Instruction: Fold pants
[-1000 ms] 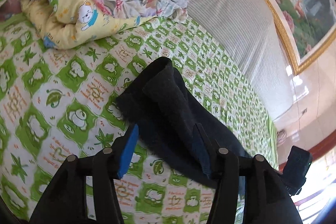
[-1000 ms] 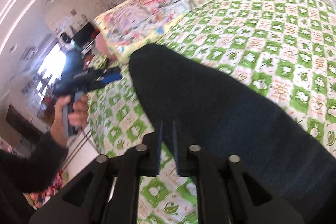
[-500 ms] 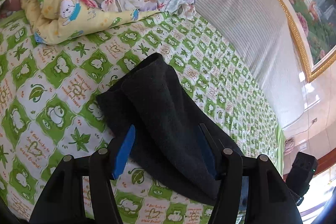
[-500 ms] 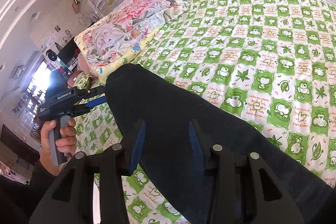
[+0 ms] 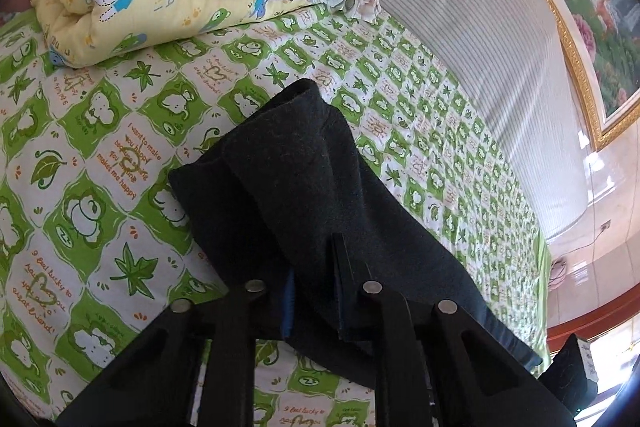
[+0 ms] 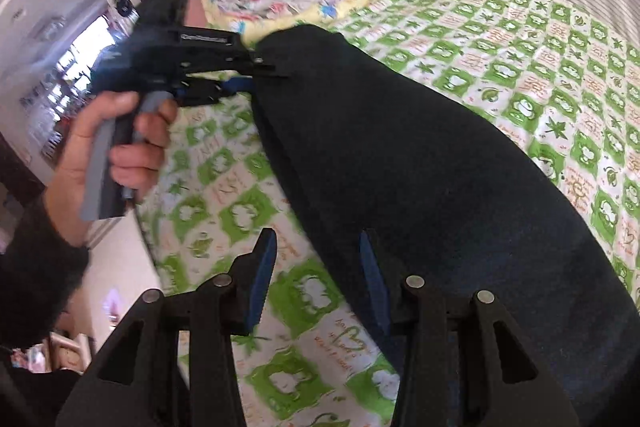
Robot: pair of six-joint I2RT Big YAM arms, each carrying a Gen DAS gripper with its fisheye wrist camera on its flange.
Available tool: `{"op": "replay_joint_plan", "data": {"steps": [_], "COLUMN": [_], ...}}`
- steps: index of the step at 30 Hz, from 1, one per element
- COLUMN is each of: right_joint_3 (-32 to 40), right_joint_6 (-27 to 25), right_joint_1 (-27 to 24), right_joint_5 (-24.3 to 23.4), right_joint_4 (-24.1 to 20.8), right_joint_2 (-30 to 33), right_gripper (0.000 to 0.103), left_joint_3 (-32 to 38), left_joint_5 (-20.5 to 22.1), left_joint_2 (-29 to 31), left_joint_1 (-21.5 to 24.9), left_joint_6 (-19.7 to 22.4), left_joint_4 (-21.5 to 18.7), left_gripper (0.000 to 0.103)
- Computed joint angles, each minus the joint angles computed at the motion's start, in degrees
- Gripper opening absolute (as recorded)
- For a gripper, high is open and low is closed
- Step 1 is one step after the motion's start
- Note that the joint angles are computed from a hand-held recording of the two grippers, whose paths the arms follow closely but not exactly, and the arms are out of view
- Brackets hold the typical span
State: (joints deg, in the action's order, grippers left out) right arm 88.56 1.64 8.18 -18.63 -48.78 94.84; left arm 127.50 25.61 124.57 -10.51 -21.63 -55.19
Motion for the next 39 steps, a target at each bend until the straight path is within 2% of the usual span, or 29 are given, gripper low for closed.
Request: {"op": "replay_joint_plan", "data": {"steps": [1, 2, 3, 4, 6, 8, 10, 12, 14, 15, 16, 17, 20, 23, 26, 29, 31, 33, 35, 36, 38, 39], "right_joint_3": [0.1, 0.3, 0.4, 0.4, 0.1, -0.1, 0.3, 0.7, 1.2, 1.5, 1.5, 1.3, 4.2, 8.5, 13.4, 19.4, 22.6, 21.3, 21.1, 21.1, 19.9, 19.2], "right_joint_6": [-0.6, -0.8, -0.5, 0.3, 0.8, 0.0, 0.4, 3.5, 7.2, 8.6, 10.2, 12.3, 16.8, 20.0, 21.0, 18.2, 14.2, 10.3, 8.6, 8.1, 6.2, 5.5], "right_joint_1": [0.1, 0.1, -0.1, -0.4, -1.3, -1.5, -1.4, -2.8, -4.6, -5.4, -6.4, -7.6, -10.3, -11.9, -12.6, -11.8, -10.5, -9.1, -8.5, -8.4, -7.7, -7.2], "right_joint_5": [1.7, 2.3, 2.1, 1.4, -2.6, -4.9, -3.7, -3.9, -3.2, -2.5, -2.1, -1.6, -2.8, -4.7, -8.3, -10.3, -10.5, -6.5, -6.6, -6.9, -4.4, -2.5], "right_joint_4": [0.0, -0.1, -0.2, -0.4, -0.2, -0.7, -1.2, -0.1, 1.4, 2.0, 3.1, 5.0, 5.2, 3.5, 1.1, -5.0, -10.5, -9.8, -10.6, -10.9, -10.2, -9.5], "right_joint_2": [0.3, 0.7, 0.8, 0.9, 0.5, 0.0, 0.0, 0.1, 0.3, 0.4, 0.4, 0.3, 2.9, 6.8, 11.2, 16.1, 18.8, 17.6, 17.2, 17.2, 16.1, 15.3], "right_gripper": [0.044, 0.039, 0.016, 0.001, 0.001, 0.001, 0.001, 0.004, 0.022, 0.049, 0.065, 0.066, 0.066, 0.065, 0.061, 0.056, 0.054, 0.053, 0.038, 0.033, 0.027, 0.023], "left_joint_3": [-0.9, -1.6, -3.3, -5.4, -7.7, -8.2, -8.8, -10.4, -11.4, -11.5, -11.1, -10.4, -8.3, -6.2, -7.1, -6.4, -4.8, -3.3, -3.2, -3.5, -4.7, -7.2], "left_joint_5": [0.2, 0.2, 0.1, 0.2, -0.1, -1.1, -1.1, -1.1, -1.7, -1.6, -1.6, -1.2, 0.1, 0.4, -1.8, -3.6, -3.9, -5.0, -5.9, -6.0, -4.9, -3.1], "left_joint_2": [-0.5, -1.0, -2.1, -3.4, -4.6, -4.2, -3.9, -4.6, -5.4, -5.4, -5.3, -4.9, -3.5, -2.5, -3.4, -2.9, -1.6, -0.5, -0.2, -0.3, -1.1, -2.7], "left_joint_1": [0.0, 0.1, 0.1, 0.2, 0.5, 0.7, 0.9, 1.1, 1.2, 1.2, 1.2, 1.3, 1.5, 1.5, 1.1, 0.6, 0.4, 0.0, -0.6, -0.8, -0.8, -0.4], "left_joint_6": [0.1, 0.2, 0.5, 0.7, 0.9, 1.1, 0.6, -0.1, -0.3, -0.2, -0.4, -0.5, -2.1, -5.3, -6.7, -6.3, -6.8, -6.3, -5.2, -4.5, -3.8, -4.5], "left_joint_4": [0.7, 1.2, 2.4, 4.1, 5.2, 3.9, 3.1, 4.2, 4.8, 4.6, 4.1, 3.6, 2.5, 1.3, 1.8, 1.1, 0.9, 0.9, 2.6, 3.5, 4.5, 7.0], "left_gripper": [0.006, 0.005, 0.005, 0.005, 0.005, 0.006, 0.007, 0.012, 0.014, 0.017, 0.019, 0.021, 0.034, 0.038, 0.043, 0.045, 0.045, 0.045, 0.042, 0.032, 0.008, 0.005]}}
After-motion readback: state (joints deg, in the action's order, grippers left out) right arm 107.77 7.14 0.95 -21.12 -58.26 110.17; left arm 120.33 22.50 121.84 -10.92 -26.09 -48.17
